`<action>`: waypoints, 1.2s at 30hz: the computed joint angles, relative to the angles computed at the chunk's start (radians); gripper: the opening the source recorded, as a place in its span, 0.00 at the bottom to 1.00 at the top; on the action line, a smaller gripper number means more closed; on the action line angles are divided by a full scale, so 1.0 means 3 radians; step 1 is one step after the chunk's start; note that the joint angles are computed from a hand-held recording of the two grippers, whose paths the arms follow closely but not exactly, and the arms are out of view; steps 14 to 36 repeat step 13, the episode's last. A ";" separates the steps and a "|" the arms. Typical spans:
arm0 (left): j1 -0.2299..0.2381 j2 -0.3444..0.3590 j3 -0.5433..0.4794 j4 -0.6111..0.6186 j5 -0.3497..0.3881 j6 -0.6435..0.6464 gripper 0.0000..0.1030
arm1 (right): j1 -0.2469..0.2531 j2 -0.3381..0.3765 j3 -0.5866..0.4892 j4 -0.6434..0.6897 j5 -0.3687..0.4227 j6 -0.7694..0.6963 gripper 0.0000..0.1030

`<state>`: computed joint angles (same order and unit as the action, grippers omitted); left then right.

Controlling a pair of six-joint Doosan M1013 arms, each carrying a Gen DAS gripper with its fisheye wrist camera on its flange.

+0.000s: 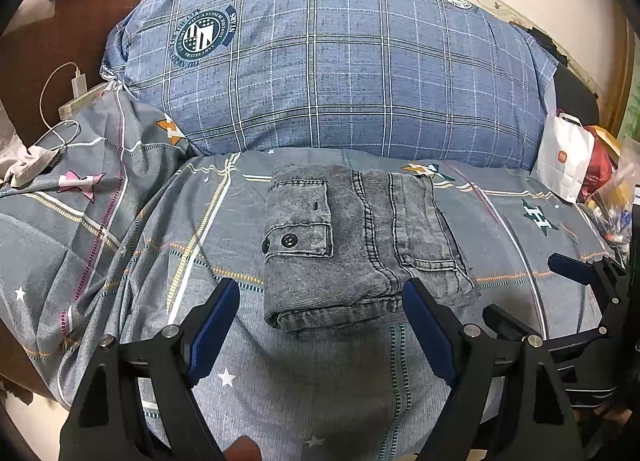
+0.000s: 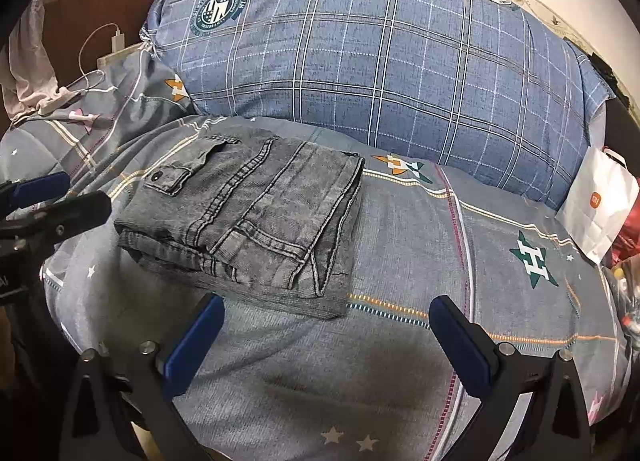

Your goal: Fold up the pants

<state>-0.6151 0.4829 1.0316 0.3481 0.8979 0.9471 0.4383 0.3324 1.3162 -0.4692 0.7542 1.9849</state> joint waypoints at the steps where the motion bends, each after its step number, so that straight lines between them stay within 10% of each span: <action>1: 0.0004 0.0007 -0.0013 -0.0019 0.0006 0.0017 0.81 | 0.0002 0.0001 -0.0003 -0.0006 0.0002 0.0012 1.00; 36: 0.0024 0.0093 -0.0124 0.0050 0.0030 0.0011 0.81 | -0.0028 0.0091 -0.0114 0.0091 0.0063 -0.0063 1.00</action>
